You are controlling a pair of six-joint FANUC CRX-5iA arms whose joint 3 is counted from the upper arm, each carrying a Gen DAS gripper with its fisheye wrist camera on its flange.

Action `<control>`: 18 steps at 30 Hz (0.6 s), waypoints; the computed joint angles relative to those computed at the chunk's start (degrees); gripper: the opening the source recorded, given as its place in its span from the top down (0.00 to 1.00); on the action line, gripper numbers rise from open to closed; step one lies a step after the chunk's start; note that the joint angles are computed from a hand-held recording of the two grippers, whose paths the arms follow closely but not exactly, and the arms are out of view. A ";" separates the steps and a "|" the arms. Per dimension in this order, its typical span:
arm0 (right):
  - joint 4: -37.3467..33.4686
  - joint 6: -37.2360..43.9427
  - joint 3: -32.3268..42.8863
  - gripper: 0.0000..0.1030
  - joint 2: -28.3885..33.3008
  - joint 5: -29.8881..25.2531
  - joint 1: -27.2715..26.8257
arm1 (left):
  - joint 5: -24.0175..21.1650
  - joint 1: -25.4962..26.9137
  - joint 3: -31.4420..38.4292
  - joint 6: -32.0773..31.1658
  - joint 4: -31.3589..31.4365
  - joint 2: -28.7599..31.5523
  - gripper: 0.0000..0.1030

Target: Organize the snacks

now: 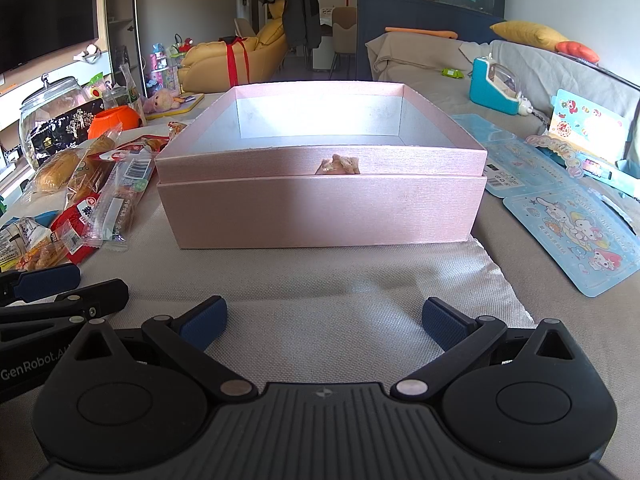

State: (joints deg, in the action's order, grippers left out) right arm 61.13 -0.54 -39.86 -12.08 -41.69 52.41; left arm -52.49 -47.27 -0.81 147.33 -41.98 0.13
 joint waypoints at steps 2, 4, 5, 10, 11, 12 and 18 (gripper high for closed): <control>0.00 -0.02 0.02 0.00 0.03 -0.01 0.01 | -0.02 -0.01 0.01 -0.01 -0.02 0.00 0.48; 0.03 -0.03 0.07 0.00 0.11 0.00 0.01 | -0.02 -0.02 0.02 0.01 -0.01 0.01 0.48; 0.04 -0.04 0.09 0.00 0.14 0.00 0.02 | -0.02 -0.02 0.02 0.01 -0.01 0.01 0.48; 0.07 0.23 0.17 0.00 0.27 0.51 -0.27 | -0.08 -0.04 0.05 -0.02 -0.04 0.03 0.48; -0.06 0.41 0.00 0.00 -0.03 0.55 -0.31 | -0.06 0.00 -0.02 -0.07 -0.04 -0.02 0.48; 0.06 0.37 -0.03 0.00 0.08 0.79 -0.46 | 0.06 0.05 -0.08 -0.03 0.03 -0.07 0.48; -11.07 14.12 3.70 0.00 -0.37 1.38 -0.86 | 2.23 1.80 -0.65 -6.73 2.89 -0.56 0.48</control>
State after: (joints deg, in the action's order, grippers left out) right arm 50.06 13.58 -36.16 -12.45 -40.30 51.54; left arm -50.26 -45.47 -1.46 140.60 -39.09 -0.43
